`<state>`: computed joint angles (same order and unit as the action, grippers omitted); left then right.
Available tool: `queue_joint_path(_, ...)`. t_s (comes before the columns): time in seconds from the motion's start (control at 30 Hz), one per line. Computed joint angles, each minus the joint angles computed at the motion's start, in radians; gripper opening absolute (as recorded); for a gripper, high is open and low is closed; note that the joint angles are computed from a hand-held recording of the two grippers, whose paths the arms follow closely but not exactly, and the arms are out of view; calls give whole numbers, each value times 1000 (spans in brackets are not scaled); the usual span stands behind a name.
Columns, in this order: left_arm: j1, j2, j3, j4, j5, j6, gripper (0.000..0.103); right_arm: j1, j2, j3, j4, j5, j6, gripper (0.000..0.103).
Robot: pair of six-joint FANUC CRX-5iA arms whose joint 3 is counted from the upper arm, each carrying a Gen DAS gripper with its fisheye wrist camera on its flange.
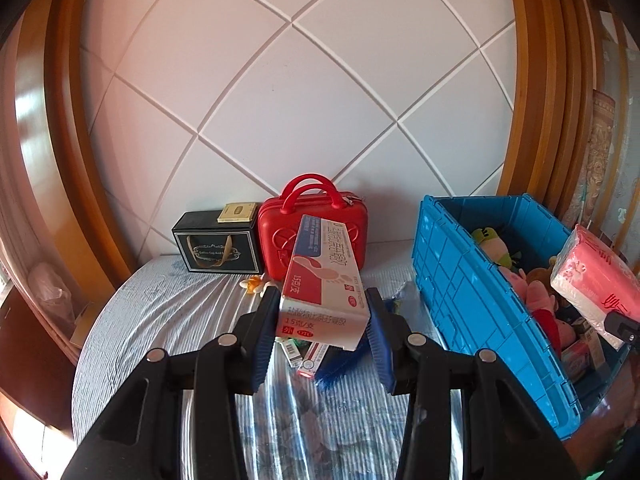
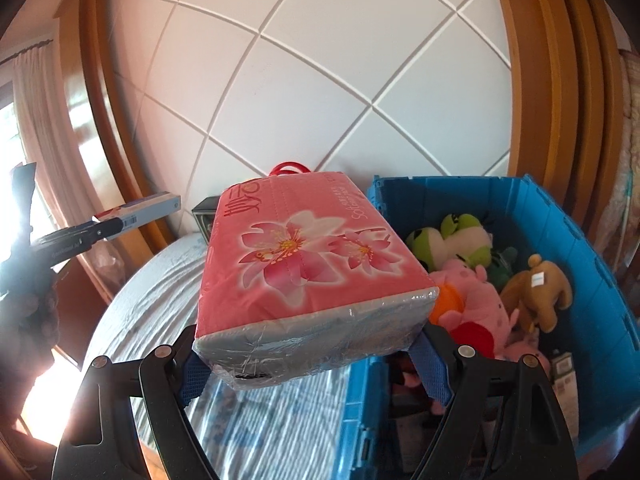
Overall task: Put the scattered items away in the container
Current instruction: 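Carry the foot-cream box with the left tool while the right tool carries the tissue pack over the crate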
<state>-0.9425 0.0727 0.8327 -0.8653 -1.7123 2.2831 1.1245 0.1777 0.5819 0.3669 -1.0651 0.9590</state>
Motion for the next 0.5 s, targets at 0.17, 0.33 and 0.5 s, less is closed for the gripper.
queue_joint_path(0.17,-17,89,109,1,1,-30,42,-38,-58,-71,6,19,-7,84)
queue_joint_path(0.33,-14,176,214,26,-3,-70,41,-82,-116,-143,2,41,-28,84)
queue_joint_path(0.5,-23,263,338,28,-17,-126,42,-116,-151,-186,-4,54,-42,84)
